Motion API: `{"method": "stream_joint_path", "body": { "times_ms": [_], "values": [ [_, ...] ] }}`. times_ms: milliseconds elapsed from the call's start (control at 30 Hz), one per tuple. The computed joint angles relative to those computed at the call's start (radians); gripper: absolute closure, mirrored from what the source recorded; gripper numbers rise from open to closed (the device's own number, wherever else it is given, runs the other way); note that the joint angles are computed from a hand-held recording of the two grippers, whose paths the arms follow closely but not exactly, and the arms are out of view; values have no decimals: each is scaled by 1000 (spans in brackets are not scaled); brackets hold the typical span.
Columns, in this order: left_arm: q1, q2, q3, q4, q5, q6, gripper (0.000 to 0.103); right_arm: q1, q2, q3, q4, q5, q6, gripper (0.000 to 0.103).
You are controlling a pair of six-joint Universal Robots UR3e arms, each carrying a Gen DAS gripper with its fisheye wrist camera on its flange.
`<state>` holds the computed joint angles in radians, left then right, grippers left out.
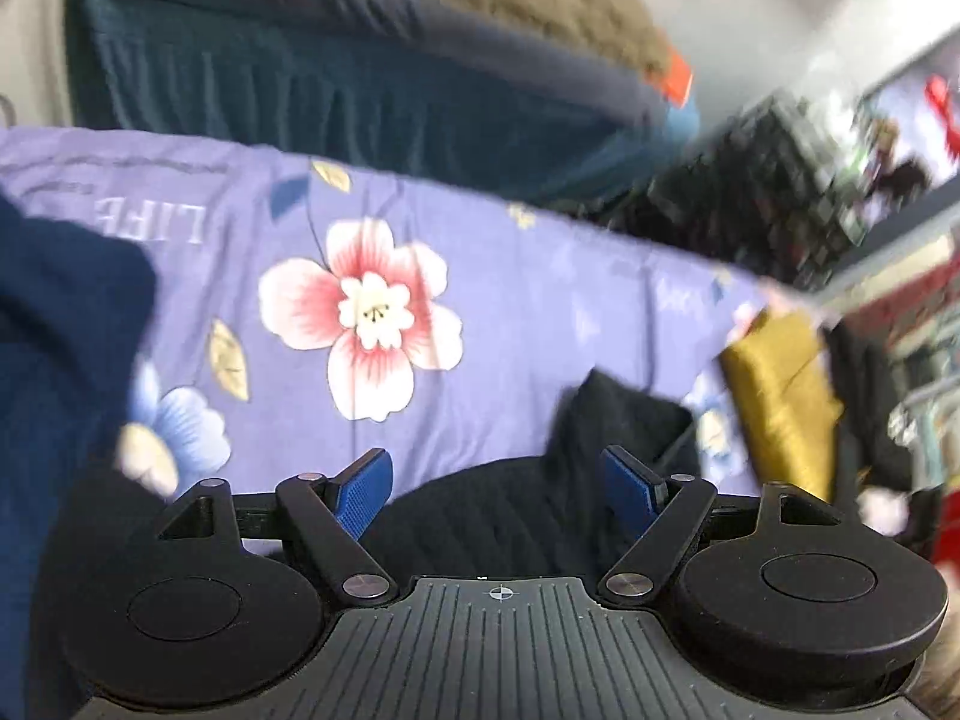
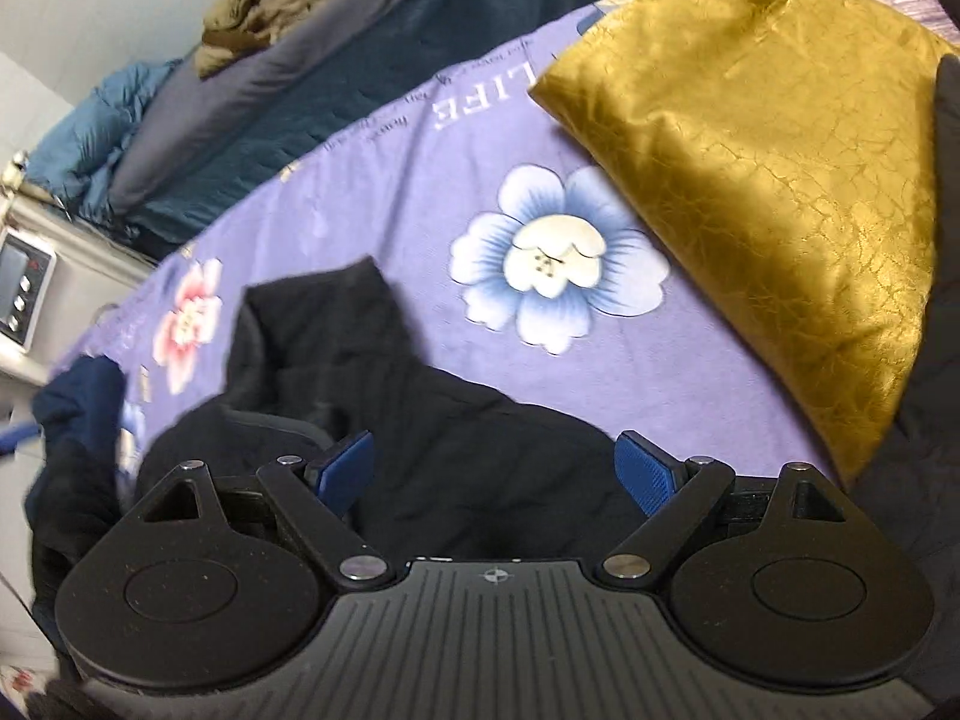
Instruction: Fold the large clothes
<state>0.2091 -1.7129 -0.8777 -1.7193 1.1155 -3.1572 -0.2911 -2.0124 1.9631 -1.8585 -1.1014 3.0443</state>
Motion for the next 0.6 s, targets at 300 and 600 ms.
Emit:
{"method": "stream_joint_path", "body": {
  "times_ms": [300, 600],
  "values": [
    [-168, -287, 80, -9, 146, 60, 0, 118, 222, -34, -154, -48, -36, 14],
    [-340, -257, -92, 110, 326, 256, 0, 278, 319, 37, -302, -163, -168, 11]
  ]
}}
